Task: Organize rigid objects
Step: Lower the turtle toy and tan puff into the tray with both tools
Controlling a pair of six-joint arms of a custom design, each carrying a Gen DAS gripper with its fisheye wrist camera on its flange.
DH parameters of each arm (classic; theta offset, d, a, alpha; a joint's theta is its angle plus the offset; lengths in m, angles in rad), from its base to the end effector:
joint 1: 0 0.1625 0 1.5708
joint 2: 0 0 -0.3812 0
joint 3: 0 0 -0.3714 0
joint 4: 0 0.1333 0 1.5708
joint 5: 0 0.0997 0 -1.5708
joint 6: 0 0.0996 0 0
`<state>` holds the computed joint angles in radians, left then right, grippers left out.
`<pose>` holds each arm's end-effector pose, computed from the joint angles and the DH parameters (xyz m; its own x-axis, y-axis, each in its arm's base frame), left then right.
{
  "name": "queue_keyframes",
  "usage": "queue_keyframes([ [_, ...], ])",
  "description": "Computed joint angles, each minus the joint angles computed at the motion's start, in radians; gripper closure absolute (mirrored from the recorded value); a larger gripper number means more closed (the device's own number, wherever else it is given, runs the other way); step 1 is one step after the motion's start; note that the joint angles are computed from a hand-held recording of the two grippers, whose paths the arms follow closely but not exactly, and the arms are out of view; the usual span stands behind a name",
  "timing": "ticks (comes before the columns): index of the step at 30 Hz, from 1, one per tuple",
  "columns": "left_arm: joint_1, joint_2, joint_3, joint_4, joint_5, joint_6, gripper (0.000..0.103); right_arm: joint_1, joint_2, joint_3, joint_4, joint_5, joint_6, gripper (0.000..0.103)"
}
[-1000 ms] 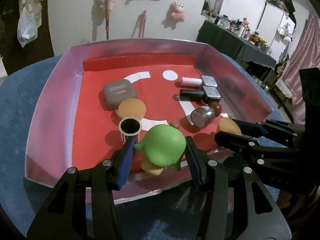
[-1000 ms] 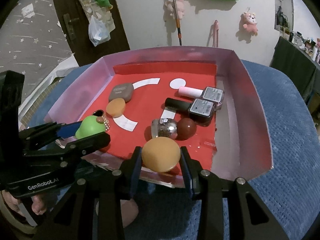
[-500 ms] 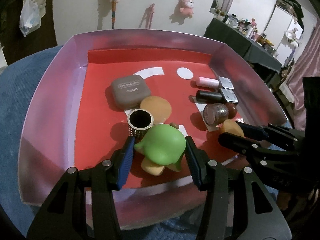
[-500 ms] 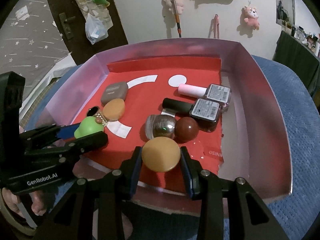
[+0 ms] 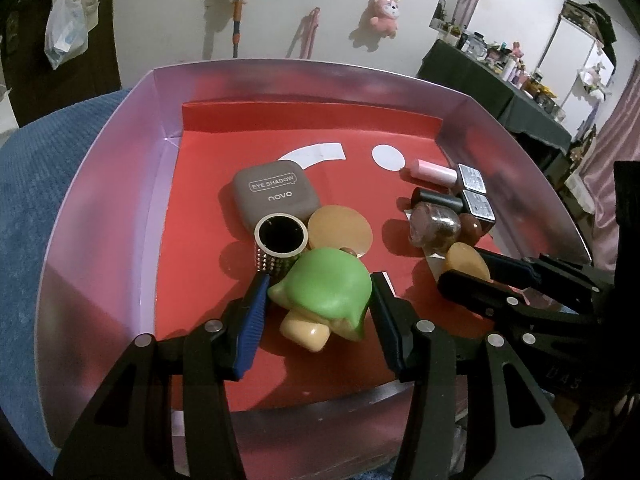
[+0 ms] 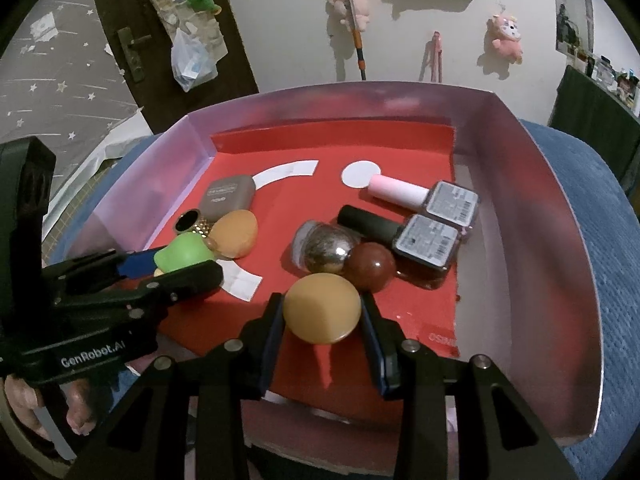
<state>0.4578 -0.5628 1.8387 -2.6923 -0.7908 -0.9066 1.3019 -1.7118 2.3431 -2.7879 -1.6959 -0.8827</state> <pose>-0.3748 -0.4113 -0.0748 -0.8318 0.0787 -0.5495 0.3754 0.8090 -0.4524 0.0145 -0.4023 0.2935 -0.7668 -0.4109 0.4931 -0.5841 0.7652 -0.2708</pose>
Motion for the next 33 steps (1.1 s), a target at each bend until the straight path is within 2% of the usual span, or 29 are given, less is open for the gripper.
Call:
queue_keyframes([
  [7, 0.004, 0.004, 0.008, -0.034, 0.005, 0.014, 0.055, 0.000, 0.034, 0.000, -0.086, 0.003, 0.006, 0.063],
  [17, -0.001, 0.017, 0.040, -0.137, 0.029, 0.048, 0.055, -0.024, 0.040, 0.026, -0.144, 0.047, -0.017, 0.063],
  [27, -0.004, 0.029, 0.053, -0.196, 0.042, 0.069, 0.055, -0.045, 0.029, 0.016, -0.105, 0.084, -0.007, 0.063],
  [33, -0.004, 0.027, 0.054, -0.193, 0.043, 0.068, 0.055, -0.045, 0.031, 0.017, -0.112, 0.079, -0.013, 0.063],
])
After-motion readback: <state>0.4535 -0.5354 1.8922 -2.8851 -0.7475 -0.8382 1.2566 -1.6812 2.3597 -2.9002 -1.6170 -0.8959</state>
